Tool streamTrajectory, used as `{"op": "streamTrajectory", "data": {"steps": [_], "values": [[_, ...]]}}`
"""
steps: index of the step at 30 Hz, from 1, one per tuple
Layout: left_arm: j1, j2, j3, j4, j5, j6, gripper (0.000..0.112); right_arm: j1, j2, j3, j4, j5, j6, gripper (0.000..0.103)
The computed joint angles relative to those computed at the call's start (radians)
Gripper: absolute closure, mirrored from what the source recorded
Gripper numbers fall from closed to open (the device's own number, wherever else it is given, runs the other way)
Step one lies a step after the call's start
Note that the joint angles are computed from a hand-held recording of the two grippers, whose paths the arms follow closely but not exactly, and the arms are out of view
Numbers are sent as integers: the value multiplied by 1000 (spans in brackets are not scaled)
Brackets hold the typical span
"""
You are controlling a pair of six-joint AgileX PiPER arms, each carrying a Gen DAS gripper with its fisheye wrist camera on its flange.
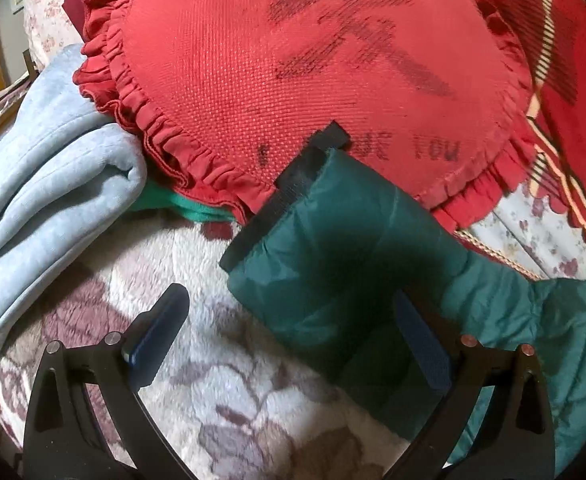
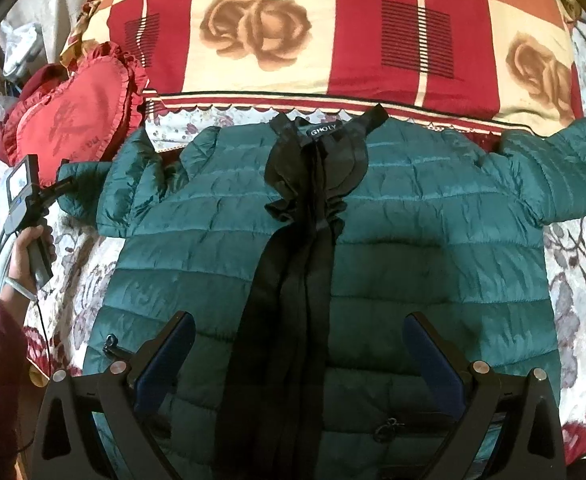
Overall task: Fold large clothes
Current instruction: 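Grasp the sleeve cuff nearest the left tool with the left gripper, then lift the held sleeve and fold it across the jacket front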
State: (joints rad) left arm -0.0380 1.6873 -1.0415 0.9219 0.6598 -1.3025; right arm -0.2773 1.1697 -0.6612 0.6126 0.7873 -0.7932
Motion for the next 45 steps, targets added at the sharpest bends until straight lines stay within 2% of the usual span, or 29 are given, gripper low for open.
{"op": "streamTrajectory", "data": {"steps": [6,9,10,12,13,15,18,22,28,34,37,39,42,45], "values": [[49,65,-44,-36,-50,48,10,66,7,-2,-40,-31,65,0],[54,84,-48,-1,-92,23,13,90,14,-4,-62,-43,98,0],[59,88,-45,13,-118,16,18,95,16,-3,-66,-46,105,0],[68,115,-65,6,-141,42,42,99,17,-4,-68,-49,114,0],[69,119,-71,-14,-150,63,50,100,17,-4,-68,-50,116,0],[87,119,-82,-124,-193,170,83,100,17,-5,-67,-46,120,0],[88,83,-67,-197,-213,258,97,99,10,-1,-59,-40,117,0],[77,5,-31,-252,-213,327,99,89,-5,14,-34,-26,88,0],[14,-160,33,-306,-149,353,100,58,-40,25,8,19,50,0],[-48,-332,38,-379,2,397,100,-4,-89,33,41,74,-12,0],[-55,-428,6,-496,75,516,100,-58,-102,33,63,116,-48,0],[-111,-494,-23,-521,141,553,100,-96,-112,31,76,141,-72,0],[-320,-520,-128,-468,265,508,100,-142,-124,25,89,174,-101,0],[-505,-509,-232,-427,347,466,100,-209,-131,13,114,223,-145,0]]}}
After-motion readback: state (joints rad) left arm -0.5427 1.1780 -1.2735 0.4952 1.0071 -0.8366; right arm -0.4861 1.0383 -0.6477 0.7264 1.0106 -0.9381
